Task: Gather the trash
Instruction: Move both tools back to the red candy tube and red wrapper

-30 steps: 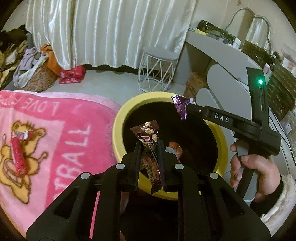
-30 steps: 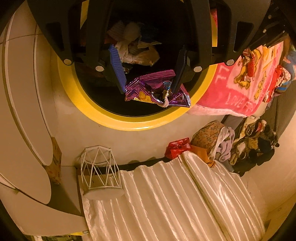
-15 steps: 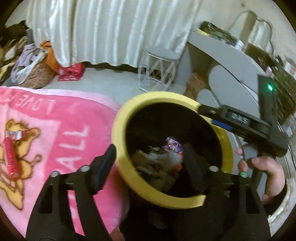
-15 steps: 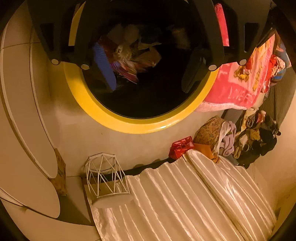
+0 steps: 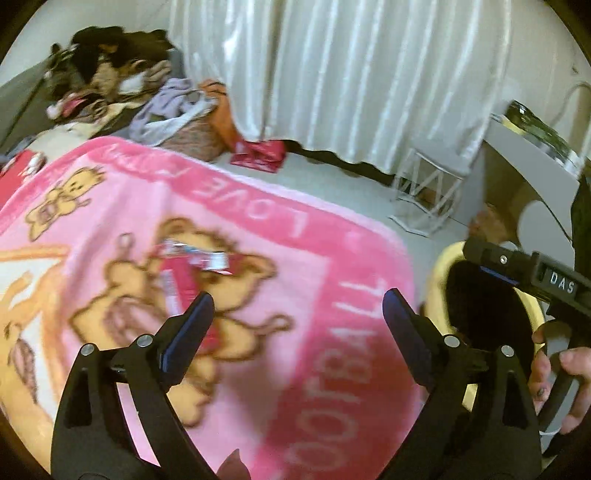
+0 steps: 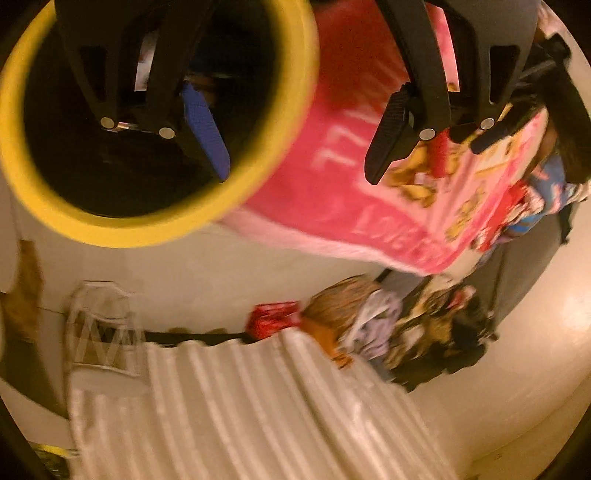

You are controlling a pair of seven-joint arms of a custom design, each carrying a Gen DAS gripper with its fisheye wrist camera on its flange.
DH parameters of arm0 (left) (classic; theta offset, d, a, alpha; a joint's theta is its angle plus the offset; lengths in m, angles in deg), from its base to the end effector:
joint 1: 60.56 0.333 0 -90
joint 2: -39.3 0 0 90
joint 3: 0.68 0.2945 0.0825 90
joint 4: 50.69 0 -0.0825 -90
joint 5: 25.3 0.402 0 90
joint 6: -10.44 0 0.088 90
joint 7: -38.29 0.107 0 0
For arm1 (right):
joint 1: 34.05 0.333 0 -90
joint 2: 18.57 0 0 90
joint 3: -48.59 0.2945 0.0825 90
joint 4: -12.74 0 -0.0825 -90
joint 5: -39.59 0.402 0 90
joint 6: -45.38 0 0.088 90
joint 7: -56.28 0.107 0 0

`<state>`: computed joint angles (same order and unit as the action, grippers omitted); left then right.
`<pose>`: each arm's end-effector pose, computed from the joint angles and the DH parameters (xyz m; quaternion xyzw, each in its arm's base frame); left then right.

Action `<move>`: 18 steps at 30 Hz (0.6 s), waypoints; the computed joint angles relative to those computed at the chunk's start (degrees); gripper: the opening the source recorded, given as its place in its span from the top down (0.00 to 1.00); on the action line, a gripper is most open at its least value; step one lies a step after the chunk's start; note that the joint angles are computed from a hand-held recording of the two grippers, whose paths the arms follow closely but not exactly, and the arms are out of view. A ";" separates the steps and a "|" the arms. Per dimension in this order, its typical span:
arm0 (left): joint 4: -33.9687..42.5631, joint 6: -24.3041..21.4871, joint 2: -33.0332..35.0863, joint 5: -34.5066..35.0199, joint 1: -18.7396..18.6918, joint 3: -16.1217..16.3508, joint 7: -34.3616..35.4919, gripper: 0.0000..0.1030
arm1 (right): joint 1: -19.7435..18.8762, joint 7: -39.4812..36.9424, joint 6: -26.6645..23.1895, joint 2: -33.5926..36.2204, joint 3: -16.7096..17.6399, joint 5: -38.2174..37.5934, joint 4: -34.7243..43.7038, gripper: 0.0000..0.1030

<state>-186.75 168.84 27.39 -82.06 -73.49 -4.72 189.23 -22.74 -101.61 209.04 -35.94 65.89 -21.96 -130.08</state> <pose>0.5086 -0.1187 0.4263 -0.4563 0.7991 -0.3701 0.1272 0.4041 0.2756 0.4091 -0.4702 0.7772 -0.1904 0.3724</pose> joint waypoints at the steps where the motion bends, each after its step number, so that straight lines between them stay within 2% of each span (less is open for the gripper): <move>1: 0.49 0.06 0.62 0.45 0.54 0.28 -0.75 0.17 | 0.01 -1.41 0.56 2.06 -0.21 0.01 1.99 0.29; 4: 2.21 -0.65 2.82 1.41 2.39 1.00 -1.94 0.17 | 1.70 -8.01 2.76 10.42 -2.22 0.68 9.64 0.29; 10: 5.78 -4.10 7.36 4.07 7.07 0.87 -5.54 0.17 | 6.26 -30.17 5.02 22.97 -6.02 15.47 20.99 0.31; 12: 6.82 -6.71 8.29 3.37 8.50 0.84 -5.63 0.19 | 6.09 -39.59 5.86 26.77 -5.26 23.04 24.52 0.32; 14: 8.47 -9.94 9.70 2.53 9.91 0.68 -5.82 0.26 | 5.10 -48.37 5.72 29.81 -3.38 30.34 27.41 0.32; 15: 9.31 -11.93 10.41 1.87 10.67 0.65 -5.71 0.27 | 4.40 -52.60 5.51 31.68 -2.17 33.69 29.34 0.32; 18: 10.42 -14.32 11.64 1.62 12.18 -0.23 -5.84 0.36 | 3.86 -60.78 3.09 36.14 -0.41 39.96 34.28 0.34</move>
<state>-176.33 154.52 39.03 -80.44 -61.31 -4.95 183.39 -18.88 -162.39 212.13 0.20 65.47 18.00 -95.80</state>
